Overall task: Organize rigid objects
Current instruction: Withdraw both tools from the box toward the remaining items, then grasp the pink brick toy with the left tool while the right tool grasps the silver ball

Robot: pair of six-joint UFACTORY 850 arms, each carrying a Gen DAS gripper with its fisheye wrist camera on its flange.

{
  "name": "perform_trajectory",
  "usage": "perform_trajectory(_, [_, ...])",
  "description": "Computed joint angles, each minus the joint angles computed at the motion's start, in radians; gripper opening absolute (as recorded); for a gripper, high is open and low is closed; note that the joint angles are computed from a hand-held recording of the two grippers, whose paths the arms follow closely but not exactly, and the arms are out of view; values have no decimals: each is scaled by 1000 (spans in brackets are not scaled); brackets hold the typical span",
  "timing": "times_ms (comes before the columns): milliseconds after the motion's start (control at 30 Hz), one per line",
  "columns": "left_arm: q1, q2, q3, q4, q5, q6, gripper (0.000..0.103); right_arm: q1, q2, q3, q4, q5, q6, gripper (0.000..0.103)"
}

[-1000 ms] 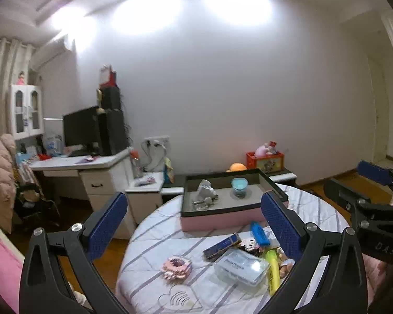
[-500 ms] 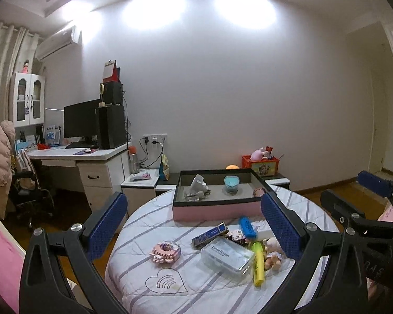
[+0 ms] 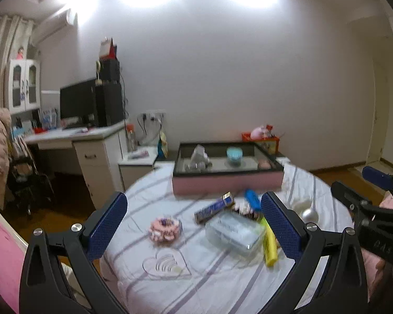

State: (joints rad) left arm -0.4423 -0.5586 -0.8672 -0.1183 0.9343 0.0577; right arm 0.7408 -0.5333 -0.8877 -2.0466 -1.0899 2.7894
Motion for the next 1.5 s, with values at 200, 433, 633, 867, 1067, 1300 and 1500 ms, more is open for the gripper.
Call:
perform_trajectory(200, [33,-83,-73,92,-115,-104,103,-54,-37,-10,-32,114,52,85])
perform_trajectory(433, [64,-173,-183,42,-246,-97,103,-104,-82,-25,-59,191,99,85])
perform_trajectory(633, [96,-255,-310,-9,-361,-60,103,-149,-121,-58,-85,264,128,85])
perform_trajectory(867, [109,-361,-497,-92,-556,79,103,-184,-155,-106,-98,324,102,85])
perform_trajectory(1067, [103,-391,-574,-31,-639,111,72,-212,-163,-125,-135,379,117,85])
perform_trajectory(1300, [100,-388,-575,100,-638,24,53,-239,-160,-145,-128,438,73,85])
perform_trajectory(1500, [107,-355,-523,351,-622,-223,53,-254,-144,-124,-172,441,119,85])
